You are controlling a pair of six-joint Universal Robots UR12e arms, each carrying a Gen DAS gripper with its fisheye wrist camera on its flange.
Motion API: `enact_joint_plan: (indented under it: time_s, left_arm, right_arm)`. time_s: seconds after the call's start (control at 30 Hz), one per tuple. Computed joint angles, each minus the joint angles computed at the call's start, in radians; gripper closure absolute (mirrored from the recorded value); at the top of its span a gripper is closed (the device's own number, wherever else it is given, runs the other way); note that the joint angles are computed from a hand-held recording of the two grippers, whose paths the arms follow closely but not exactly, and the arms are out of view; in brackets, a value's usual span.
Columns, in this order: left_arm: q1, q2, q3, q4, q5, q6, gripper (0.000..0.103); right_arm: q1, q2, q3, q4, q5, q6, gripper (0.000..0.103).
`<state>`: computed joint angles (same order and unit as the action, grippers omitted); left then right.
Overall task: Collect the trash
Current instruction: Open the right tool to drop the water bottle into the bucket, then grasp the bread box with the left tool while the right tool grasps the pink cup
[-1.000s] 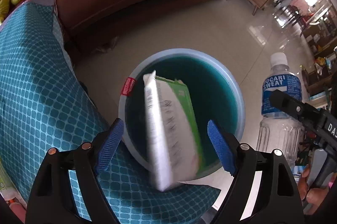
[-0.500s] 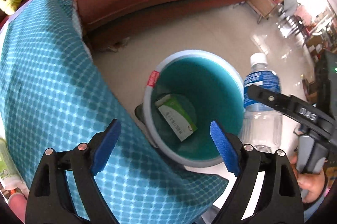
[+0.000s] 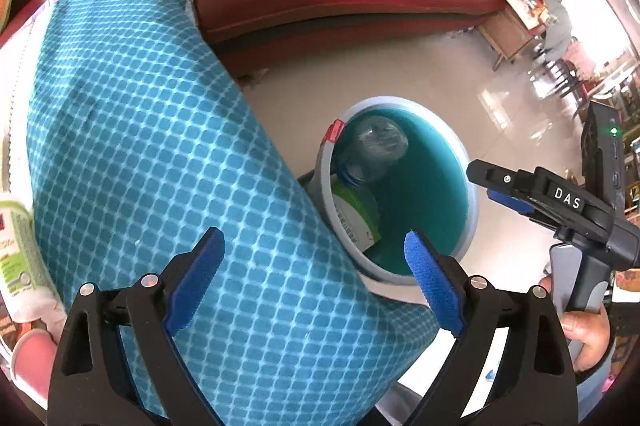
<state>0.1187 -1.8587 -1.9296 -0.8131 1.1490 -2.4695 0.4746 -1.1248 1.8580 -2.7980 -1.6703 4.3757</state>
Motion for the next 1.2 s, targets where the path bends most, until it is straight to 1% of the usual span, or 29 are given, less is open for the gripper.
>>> enact_joint_plan:
  time_s: [0.3,0.37,0.47,0.5,0.53,0.6,0.63,0.83,0.97,1.2]
  left_arm:
    - [0.104,0.065,-0.048,-0.039,-0.046,0.078,0.010]
    - [0.133,0.084,-0.060,-0.046,-0.061,0.095,0.010]
    - [0.165,0.107,-0.075,-0.049,-0.076,0.112,0.010]
    - [0.183,0.118,-0.082,-0.051,-0.079,0.124,0.010]
    - [0.183,0.125,-0.086,-0.048,-0.079,0.118,0.009]
    - [0.212,0.141,-0.096,-0.050,-0.084,0.132,0.009]
    - [0.205,0.148,-0.098,-0.046,-0.083,0.118,0.009]
    - [0.276,0.177,-0.113,-0.046,-0.087,0.139,0.009]
    - [0.331,0.188,-0.122,-0.031,-0.085,0.131,0.009]
    - [0.428,0.205,-0.144,0.017,-0.053,0.129,0.009]
  right_arm:
    - [0.046,-0.016,-0.035,0.069,-0.050,0.028,0.019]
    - [0.060,-0.017,-0.049,0.082,-0.060,0.028,0.018]
    - [0.081,-0.014,-0.075,0.099,-0.079,0.020,0.018]
    - [0.088,-0.011,-0.084,0.102,-0.082,0.016,0.018]
    - [0.094,-0.008,-0.094,0.104,-0.083,0.012,0.018]
    - [0.104,0.000,-0.112,0.110,-0.083,0.002,0.018]
    - [0.113,0.007,-0.127,0.115,-0.081,-0.007,0.018]
    - [0.148,0.049,-0.205,0.139,-0.060,-0.051,0.018]
    - [0.169,0.076,-0.254,0.153,-0.044,-0.077,0.018]
    - [0.206,0.121,-0.328,0.163,-0.005,-0.141,0.018]
